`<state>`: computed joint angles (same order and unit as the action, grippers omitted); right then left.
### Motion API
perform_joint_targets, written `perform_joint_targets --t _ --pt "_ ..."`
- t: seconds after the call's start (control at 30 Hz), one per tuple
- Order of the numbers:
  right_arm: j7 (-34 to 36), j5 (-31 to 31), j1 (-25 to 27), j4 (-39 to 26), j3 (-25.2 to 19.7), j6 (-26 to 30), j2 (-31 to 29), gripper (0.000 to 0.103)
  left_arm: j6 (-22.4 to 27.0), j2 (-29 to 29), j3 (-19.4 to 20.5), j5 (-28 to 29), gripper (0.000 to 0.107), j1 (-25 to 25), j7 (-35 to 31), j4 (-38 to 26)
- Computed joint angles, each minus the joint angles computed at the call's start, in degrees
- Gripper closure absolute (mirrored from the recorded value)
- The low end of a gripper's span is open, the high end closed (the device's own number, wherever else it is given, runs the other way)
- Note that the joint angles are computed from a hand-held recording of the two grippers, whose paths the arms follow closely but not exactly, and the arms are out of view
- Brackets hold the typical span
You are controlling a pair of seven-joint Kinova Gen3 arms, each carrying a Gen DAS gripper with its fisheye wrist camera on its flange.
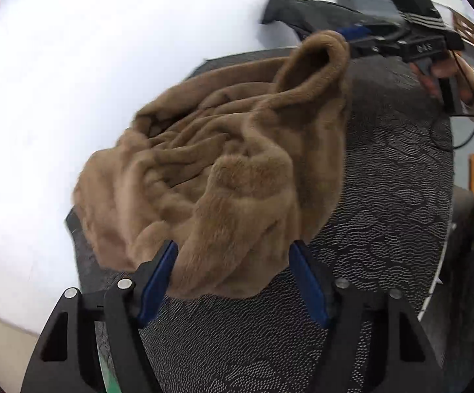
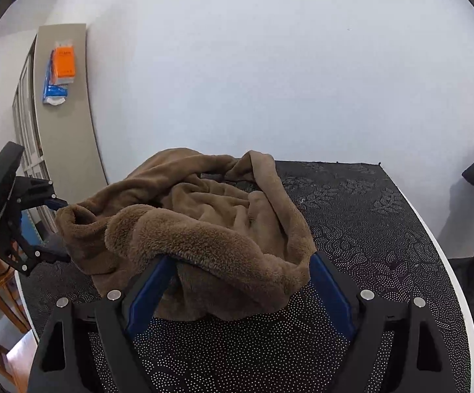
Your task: Fold clothes
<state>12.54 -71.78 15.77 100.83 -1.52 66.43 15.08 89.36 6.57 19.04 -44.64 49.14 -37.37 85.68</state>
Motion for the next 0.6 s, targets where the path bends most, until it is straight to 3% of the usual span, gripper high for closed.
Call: perform_joint_targets --t 0.13,0.3,0.37,0.5,0.6 --pt "-0.5 0.3 -0.1 -0.3 -0.2 0.3 0.3 0.014 1.7 0.0 0.0 -2.1 0.033 2.0 6.5 4.2" --pt "4.0 -1.3 -1.4 -0.7 3.5 6.1 1.3 0.014 1.7 0.6 0.5 -2.5 0.033 1.4 6.0 5.5" --pt "8.7 -0.4 0.8 -0.8 0.7 5.8 0.8 0.014 -0.7 -0.4 0.1 -1.9 0.033 0.6 4.6 6.8" --pt "18.0 7.0 5.9 -3.0 -8.8 2.1 -0.5 0.014 -6.3 -2.9 -0.9 -0.9 0.033 -3.0 4.4 10.4" --pt "21.4 11.6 3.2 -7.1 -7.2 4.9 1.6 0.014 -8.6 -4.2 -0.8 0.3 0.032 -5.6 7.0 12.5"
